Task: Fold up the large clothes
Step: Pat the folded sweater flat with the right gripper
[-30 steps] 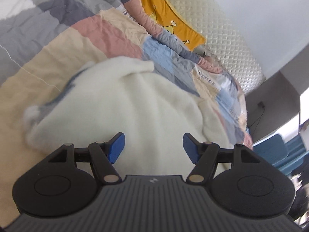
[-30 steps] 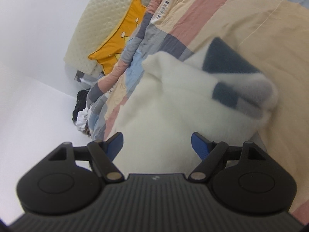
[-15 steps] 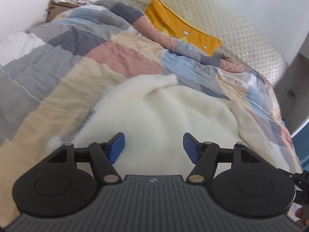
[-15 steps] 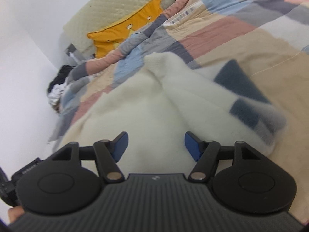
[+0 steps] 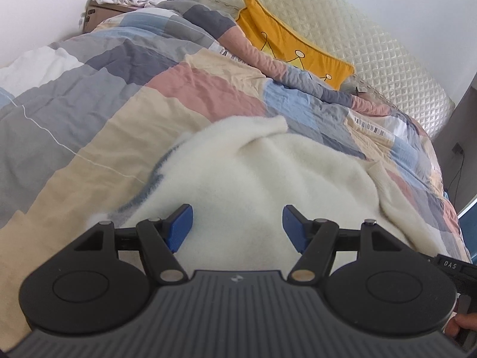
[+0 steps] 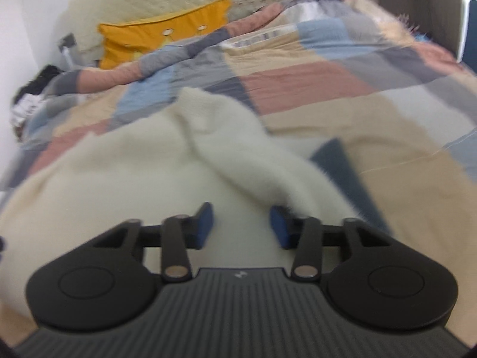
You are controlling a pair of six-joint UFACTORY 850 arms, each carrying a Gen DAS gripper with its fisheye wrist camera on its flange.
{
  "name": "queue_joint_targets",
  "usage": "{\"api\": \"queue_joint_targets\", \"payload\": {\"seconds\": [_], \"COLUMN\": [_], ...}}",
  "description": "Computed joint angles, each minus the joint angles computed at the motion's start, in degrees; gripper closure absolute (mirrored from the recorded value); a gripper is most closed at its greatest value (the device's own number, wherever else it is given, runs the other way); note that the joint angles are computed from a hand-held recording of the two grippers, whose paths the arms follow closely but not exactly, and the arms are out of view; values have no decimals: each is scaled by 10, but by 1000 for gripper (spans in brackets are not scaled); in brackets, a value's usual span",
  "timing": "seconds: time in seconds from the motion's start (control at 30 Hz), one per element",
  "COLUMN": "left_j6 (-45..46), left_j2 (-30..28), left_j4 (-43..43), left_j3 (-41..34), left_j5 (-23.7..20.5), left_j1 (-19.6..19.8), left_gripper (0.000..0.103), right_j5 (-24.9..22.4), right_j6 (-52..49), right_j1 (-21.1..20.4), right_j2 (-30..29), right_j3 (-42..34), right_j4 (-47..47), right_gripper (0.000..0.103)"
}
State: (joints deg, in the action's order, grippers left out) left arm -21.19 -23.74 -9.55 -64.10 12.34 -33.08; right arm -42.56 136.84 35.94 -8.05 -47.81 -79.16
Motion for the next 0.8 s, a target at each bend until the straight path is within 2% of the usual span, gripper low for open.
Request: {"api": "queue_joint_targets", "payload": {"seconds": [0.03,0.2,0.37,0.4,0.47,0.5,0.53,0.6,0.63,0.73,0.8], "left_j6": [-2,37,24,19,4,0,1,9,7,-1,-5], "left_j2": [-1,-4,-2,-2,-2,-2,-2,-2,-2,-2,-2], "left_j4": [0,-36,-25,-22,-9,-6,-7,-13,-10,-3,1], "left_j3": [0,-4,-2,-2,0,0,0,0,1,0,0], "left_j5": [1,-2,0,0,0,1,0,0,1,0,1], "left_j1": [0,-3,-3,-3,-2,-2,-1,-2,-1,0,0], "left_gripper": [31,31,31,31,31,31,31,31,31,31,31], "right_j5": [-8,-31,-78,-106,-196,-212,-204,-126,-105,-63,-52], "right_j6": [-4,41,83,82,35,38,64,157,193,273,297], "right_j1": [-3,-17,-16,-10,-3,-9,-17,-45,-53,-59,-53], "right_j2": [2,28,32,27,1,1,13,55,67,90,96], "right_j3": [2,28,37,33,7,9,22,68,83,113,116], "right_j4": [10,20,16,25,88,97,98,85,88,66,31], "right_gripper": [84,102,103,103,96,96,96,96,95,95,95]}}
